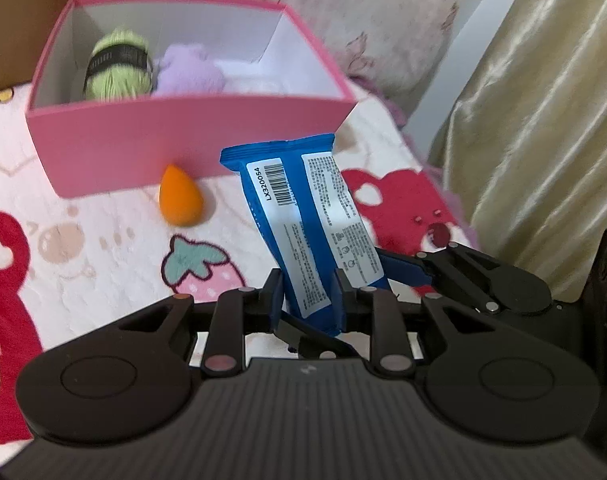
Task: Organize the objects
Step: 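Lift the blue wipe pack with the left tool toward the pink box, then lower the blue wipe pack into the pink box and open the left tool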
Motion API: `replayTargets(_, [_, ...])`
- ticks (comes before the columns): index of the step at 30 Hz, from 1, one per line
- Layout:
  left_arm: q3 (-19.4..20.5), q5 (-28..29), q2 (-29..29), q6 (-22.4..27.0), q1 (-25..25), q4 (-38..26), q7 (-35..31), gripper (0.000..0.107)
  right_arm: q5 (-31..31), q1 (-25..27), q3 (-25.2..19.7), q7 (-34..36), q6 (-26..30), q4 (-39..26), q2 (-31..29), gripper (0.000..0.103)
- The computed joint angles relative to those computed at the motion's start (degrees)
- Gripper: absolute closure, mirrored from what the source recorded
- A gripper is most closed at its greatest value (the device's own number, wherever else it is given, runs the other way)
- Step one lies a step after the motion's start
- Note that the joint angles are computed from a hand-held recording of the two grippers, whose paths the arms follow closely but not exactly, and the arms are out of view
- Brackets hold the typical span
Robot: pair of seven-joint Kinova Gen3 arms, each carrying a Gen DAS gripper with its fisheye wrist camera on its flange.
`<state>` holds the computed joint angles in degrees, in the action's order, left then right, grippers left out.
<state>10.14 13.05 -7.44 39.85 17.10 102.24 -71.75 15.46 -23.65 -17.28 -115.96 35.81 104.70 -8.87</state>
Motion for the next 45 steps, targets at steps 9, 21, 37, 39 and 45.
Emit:
replayTargets(9, [-2.9,5.3,-2.8,5.1,-1.0,-5.2,-5.0,0.084,0.4,-0.2,-0.3,4.1,5.7,-7.9,-0.9,0.026])
replayTargets(21, [-2.9,2.8,6.4,11.3,-4.4,-20.3,-3.9,0.083,-4.4,-0.7,5.2,17.5,11.4,-23.9,9.0,0.026])
replayTargets(37, [-3.0,6.4,28.6,24.1,-10.3,-45.2,-1.7,0.083,-15.9,1.9,11.9,24.7,29.8,-54.1,32.0,0.027])
replayTargets(39, [-2.9,6.4,30.6,24.9,-10.6,-46.9,-0.7,0.083,-16.0,1.8,12.3,25.0,33.3,-58.6,34.9,0.027])
replayTargets(45, [-2.1,8.1,34.0,24.9,-12.2,-47.9,0.1,0.083,-15.1,0.5,13.6,25.7,38.5,-65.2,39.9,0.027])
